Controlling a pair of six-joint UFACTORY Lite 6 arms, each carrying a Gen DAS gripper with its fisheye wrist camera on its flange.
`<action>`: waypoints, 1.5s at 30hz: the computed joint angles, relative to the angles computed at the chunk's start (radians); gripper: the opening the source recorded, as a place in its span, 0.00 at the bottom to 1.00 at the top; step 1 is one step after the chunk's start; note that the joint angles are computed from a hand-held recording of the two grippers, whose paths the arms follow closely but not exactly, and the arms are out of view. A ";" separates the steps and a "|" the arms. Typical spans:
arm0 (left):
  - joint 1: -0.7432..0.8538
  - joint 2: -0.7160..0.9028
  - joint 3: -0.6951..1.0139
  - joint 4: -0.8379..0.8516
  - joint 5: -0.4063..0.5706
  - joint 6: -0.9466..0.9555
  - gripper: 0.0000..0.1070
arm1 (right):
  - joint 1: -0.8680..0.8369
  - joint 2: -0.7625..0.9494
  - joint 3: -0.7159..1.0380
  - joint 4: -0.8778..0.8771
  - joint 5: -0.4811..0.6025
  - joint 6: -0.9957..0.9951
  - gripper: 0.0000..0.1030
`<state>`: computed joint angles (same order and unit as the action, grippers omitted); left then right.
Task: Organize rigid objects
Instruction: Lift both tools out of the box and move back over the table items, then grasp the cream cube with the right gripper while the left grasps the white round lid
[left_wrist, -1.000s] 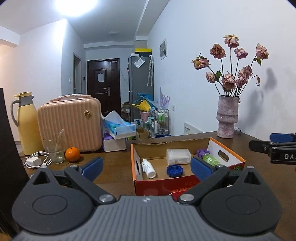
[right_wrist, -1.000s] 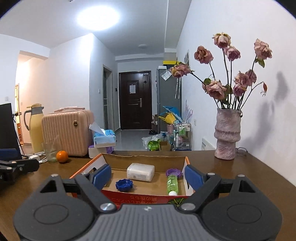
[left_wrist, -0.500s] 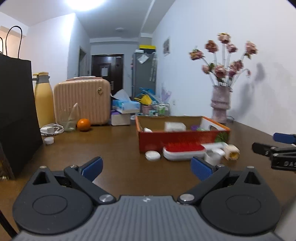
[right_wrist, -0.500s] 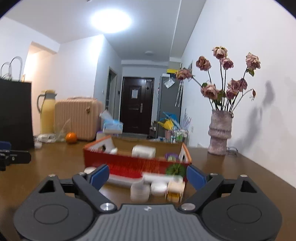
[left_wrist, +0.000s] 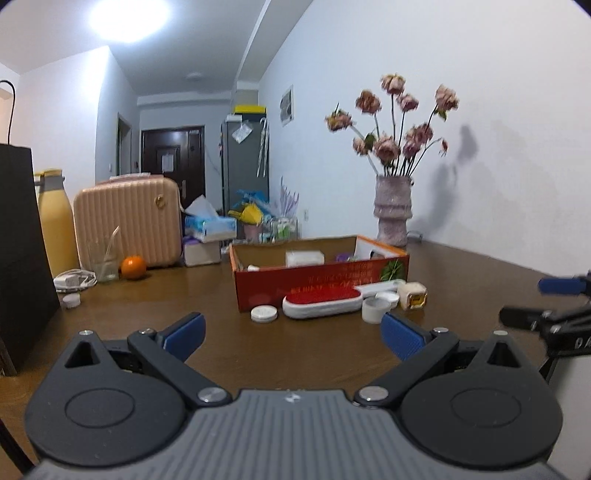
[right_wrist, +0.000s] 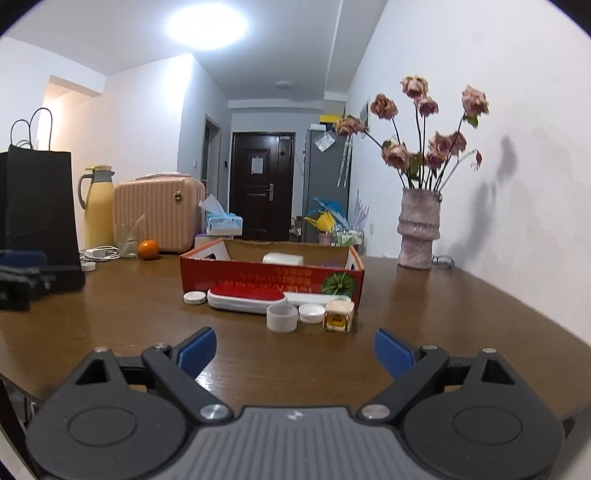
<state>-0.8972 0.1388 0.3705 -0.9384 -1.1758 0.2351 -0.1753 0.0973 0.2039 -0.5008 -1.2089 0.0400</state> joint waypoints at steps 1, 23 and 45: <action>0.012 0.009 0.008 0.008 0.009 -0.001 0.96 | 0.006 0.008 0.012 0.013 -0.001 -0.008 0.90; 0.527 0.626 0.981 0.207 0.654 0.244 0.85 | 0.100 0.731 1.174 -0.177 0.611 0.417 0.67; 0.638 0.972 1.525 -0.393 0.895 0.937 0.37 | 0.137 1.149 1.890 -0.953 0.891 1.263 0.39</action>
<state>-0.2593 1.1107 1.8955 -1.3318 -0.2807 1.1719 -0.0380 1.2463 2.0935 -1.4542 -0.3179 1.3035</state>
